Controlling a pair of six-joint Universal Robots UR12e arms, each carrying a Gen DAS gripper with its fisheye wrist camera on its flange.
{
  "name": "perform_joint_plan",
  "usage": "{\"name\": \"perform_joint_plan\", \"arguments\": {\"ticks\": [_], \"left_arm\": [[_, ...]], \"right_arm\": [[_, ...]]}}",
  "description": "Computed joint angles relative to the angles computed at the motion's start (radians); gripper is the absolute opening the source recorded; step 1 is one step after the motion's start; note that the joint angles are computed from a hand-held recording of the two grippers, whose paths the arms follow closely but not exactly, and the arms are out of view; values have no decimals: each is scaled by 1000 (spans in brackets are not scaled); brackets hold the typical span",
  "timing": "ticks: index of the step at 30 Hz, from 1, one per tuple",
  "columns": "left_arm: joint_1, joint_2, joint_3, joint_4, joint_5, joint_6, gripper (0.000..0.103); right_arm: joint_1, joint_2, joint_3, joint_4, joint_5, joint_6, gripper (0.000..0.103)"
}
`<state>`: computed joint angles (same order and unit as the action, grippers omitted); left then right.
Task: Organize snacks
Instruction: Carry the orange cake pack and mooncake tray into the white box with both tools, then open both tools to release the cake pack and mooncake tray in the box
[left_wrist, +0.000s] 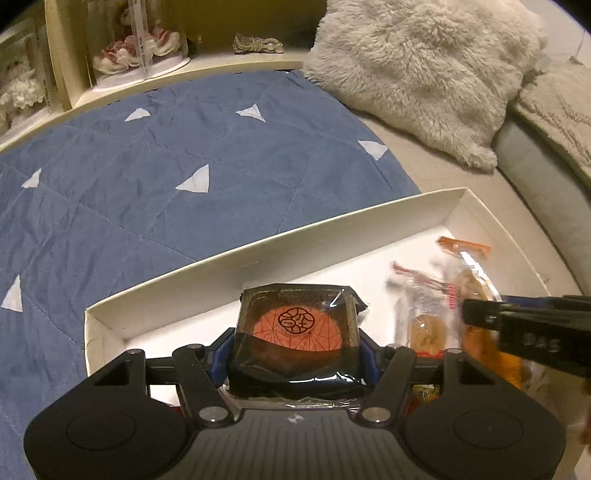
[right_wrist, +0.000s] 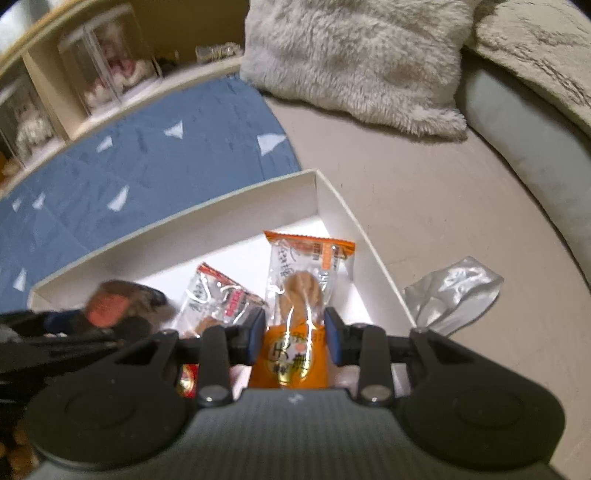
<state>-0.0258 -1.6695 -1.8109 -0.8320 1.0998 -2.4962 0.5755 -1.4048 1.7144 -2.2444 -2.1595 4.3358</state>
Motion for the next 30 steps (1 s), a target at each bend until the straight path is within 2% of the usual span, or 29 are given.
{"name": "perform_joint_plan", "arguments": {"ticks": [3, 6, 9, 11, 12, 14, 16, 20, 30], "left_arm": [[3, -1, 1, -8, -17, 10, 66], [4, 0, -1, -6, -19, 17, 66], [5, -2, 2, -16, -35, 8, 66], [4, -3, 1, -13, -41, 3, 66], [3, -3, 1, -13, -42, 3, 66], [3, 0, -1, -14, -42, 8, 67], [8, 1, 4, -43, -54, 25, 69], [19, 11, 1, -38, -71, 37, 79], [35, 40, 6, -57, -69, 61, 79]], "right_arm": [[-3, 23, -22, 2, -2, -22, 40], [-5, 33, -10, -113, 11, -62, 40], [1, 38, -21, -84, -39, -29, 44], [1, 34, -20, -55, -61, 21, 52], [0, 30, -16, -51, -66, 38, 52], [1, 24, -13, -34, -80, 76, 60], [1, 13, -1, -46, -79, 97, 63], [4, 4, 7, -52, -78, 95, 63], [13, -9, 12, -41, -53, 83, 64]]}}
